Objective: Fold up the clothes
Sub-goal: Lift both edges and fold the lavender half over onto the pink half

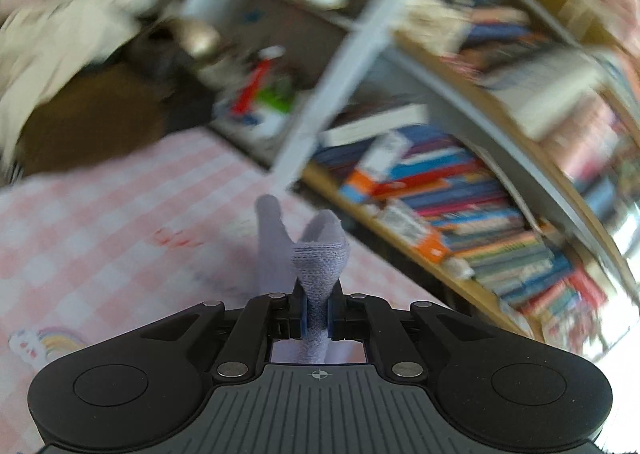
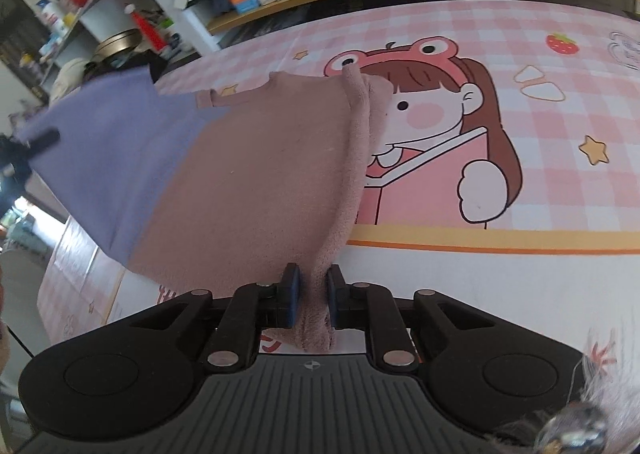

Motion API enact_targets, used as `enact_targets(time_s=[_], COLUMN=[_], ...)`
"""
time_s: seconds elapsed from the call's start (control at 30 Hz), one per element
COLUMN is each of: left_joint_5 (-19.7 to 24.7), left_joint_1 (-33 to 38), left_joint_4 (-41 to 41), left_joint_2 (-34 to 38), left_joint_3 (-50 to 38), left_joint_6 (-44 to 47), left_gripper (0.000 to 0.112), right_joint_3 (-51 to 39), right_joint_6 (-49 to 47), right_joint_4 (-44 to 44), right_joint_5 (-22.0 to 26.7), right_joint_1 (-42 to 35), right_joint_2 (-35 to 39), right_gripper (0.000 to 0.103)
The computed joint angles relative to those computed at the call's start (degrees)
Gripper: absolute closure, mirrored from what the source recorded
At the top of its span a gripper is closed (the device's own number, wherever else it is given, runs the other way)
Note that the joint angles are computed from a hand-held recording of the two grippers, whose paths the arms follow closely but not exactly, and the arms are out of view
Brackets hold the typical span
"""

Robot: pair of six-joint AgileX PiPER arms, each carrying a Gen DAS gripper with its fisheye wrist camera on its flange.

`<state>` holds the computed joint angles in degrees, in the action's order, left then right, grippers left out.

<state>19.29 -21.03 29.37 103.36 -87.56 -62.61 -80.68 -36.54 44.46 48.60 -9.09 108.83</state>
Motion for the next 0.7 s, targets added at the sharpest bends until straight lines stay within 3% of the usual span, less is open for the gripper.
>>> enact_targets(time_s=[0.1, 0.23, 0.37, 0.43, 0.5, 0.6, 0.7], left_joint_5=[3.9, 10.7, 24.6, 30.9, 31.5, 27.3, 22.1], left_joint_1=[-6.0, -15.0, -19.9, -21.7, -22.3, -21.2, -19.9], left_joint_4=[6.3, 5.5, -5.4, -7.1, -6.9, -11.0, -16.4], left_joint_2=[0.8, 5.0, 15.1, 19.9, 20.7, 17.5, 13.4], left_joint_3=[-4.4, -11.4, -23.3, -29.3, -29.5, -24.6, -18.6], left_joint_6=[0.8, 14.0, 33.6, 38.5, 38.2, 39.4, 41.7], left_gripper=[0.106, 0.105, 0.096, 0.091, 0.080, 0.056, 0.055], right_joint_3=[-0.9, -2.1, -3.4, -3.5, -3.6, -3.9, -4.5], right_joint_6=[-3.1, -6.6, -9.5, -10.2, -10.4, -9.5, -8.5], right_joint_4=[1.9, 4.0, 5.8, 6.4, 6.6, 6.9, 8.2], right_joint_5=[2.0, 4.8, 8.2, 9.5, 10.5, 11.0, 11.4], right_joint_1=[-1.2, -2.7, -4.7, -5.7, -6.8, -8.3, -9.9], right_joint_2=[1.2, 2.6, 4.1, 4.3, 4.4, 4.1, 3.4], right_gripper=[0.090, 0.090, 0.089, 0.087, 0.082, 0.074, 0.071])
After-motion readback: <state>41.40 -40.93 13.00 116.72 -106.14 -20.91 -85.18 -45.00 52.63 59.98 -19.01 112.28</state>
